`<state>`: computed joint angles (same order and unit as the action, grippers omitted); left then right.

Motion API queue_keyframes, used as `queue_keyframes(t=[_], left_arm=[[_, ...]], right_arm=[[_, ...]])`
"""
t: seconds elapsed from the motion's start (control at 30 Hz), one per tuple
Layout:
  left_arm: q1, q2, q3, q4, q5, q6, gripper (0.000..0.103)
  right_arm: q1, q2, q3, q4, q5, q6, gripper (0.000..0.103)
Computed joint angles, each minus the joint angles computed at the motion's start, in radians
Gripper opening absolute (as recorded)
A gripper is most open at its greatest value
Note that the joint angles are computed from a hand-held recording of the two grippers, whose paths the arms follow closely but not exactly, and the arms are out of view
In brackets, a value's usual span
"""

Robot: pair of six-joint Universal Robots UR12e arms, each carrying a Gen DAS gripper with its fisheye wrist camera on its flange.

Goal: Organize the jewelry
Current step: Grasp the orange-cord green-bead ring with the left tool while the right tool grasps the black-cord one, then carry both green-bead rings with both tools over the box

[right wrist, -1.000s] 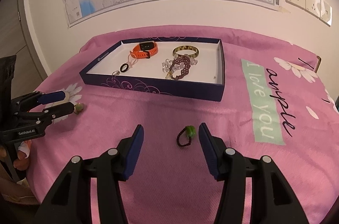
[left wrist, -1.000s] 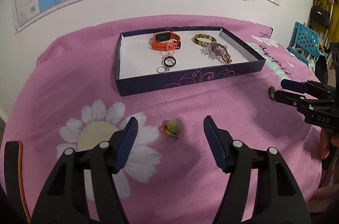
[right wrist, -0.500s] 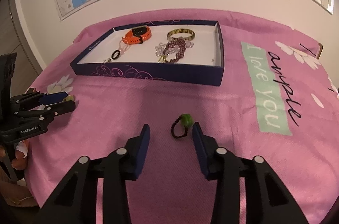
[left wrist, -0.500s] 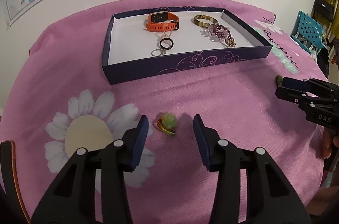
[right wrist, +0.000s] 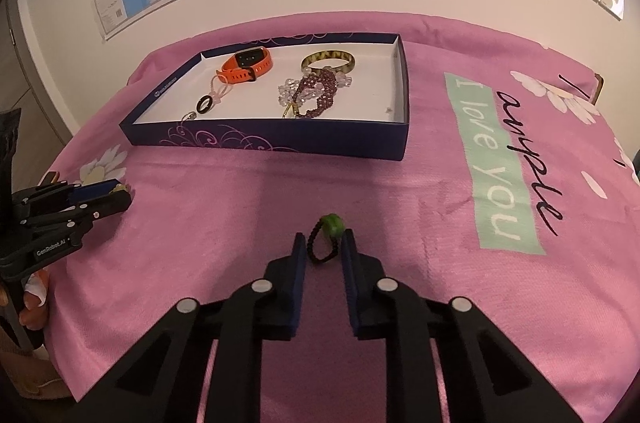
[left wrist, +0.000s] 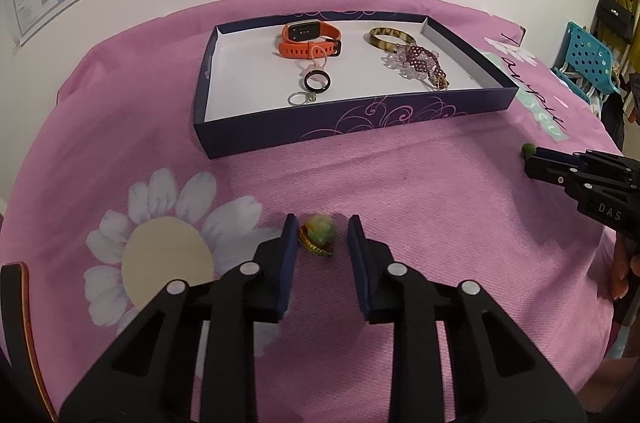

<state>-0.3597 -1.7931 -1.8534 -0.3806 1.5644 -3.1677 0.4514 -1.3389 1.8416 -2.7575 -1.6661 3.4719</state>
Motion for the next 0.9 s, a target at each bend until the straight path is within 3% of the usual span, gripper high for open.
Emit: queue_keyframes(t=[0.17, 0.9], left_arm=[[0.002, 0.002, -0.002, 0.002, -0.007, -0.001, 0.017], [0.019, 0.022, -0.022, 0.058, -0.075, -0.015, 0.016]], right_arm=[[-0.002, -0.001, 0.000, 0.001, 0.001, 0.006, 0.011], [0.012, 0.001, -0.004, -0.122, 0.019, -0.062, 0.007]])
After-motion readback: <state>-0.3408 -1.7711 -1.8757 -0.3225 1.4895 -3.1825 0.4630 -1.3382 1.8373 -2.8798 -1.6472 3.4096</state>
